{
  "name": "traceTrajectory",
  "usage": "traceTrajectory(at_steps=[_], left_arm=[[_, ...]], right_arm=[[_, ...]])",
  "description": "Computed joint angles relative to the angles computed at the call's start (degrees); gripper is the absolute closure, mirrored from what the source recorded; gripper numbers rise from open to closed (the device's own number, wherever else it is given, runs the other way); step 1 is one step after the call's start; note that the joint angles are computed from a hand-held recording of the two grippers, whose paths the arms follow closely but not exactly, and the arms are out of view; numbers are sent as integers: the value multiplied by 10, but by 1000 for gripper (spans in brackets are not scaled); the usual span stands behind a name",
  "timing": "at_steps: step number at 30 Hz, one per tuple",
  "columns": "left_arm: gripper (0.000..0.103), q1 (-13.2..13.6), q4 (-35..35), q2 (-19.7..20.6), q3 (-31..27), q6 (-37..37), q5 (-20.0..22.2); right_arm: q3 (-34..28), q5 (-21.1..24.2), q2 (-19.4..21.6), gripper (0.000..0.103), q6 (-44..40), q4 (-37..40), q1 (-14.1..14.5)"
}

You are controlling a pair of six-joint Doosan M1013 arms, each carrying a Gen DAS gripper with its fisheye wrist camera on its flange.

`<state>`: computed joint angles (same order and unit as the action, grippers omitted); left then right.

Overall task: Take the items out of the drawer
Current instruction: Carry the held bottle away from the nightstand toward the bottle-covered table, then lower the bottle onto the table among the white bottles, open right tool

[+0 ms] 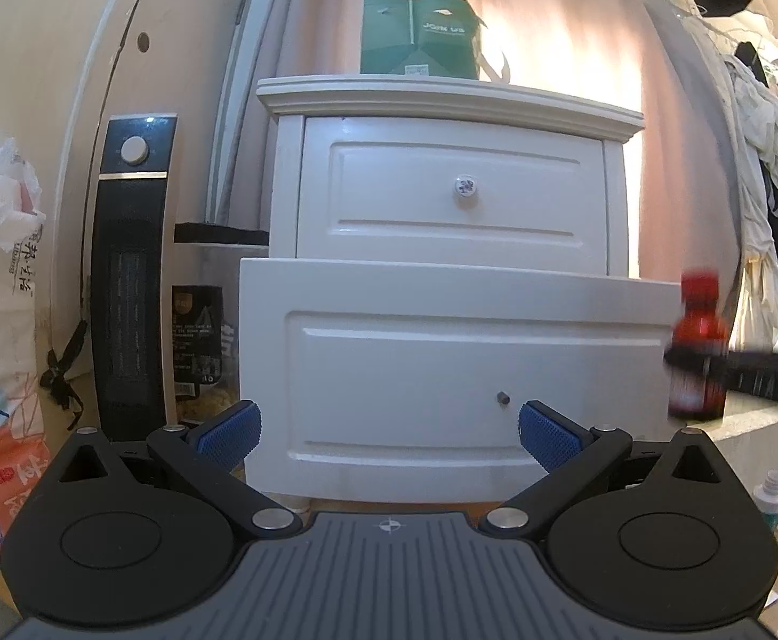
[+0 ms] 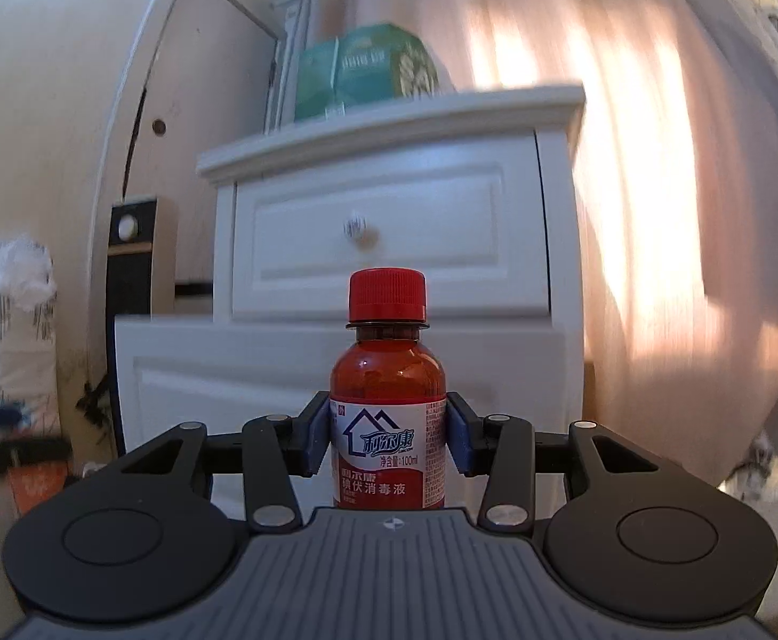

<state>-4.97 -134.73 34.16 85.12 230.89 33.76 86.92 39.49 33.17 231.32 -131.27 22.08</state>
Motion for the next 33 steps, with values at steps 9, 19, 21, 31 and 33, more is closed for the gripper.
traceTrajectory(at_steps=[9,19,21,31,33], left_arm=[[0,-4,-21,-2,13,42,7],[0,-6,3,-7,29,63,16],[0,-7,-5,-9,35,81,20],[0,-10,-12,-14,46,107,17],[0,-10,-10,-15,46,110,16]], right_arm=[[9,2,46,59,12,55,9],[7,26,95,59,92,4,8],[4,39,105,59,73,7,10],[-1,50,125,59,96,-2,10],[-3,54,129,59,98,-6,10]])
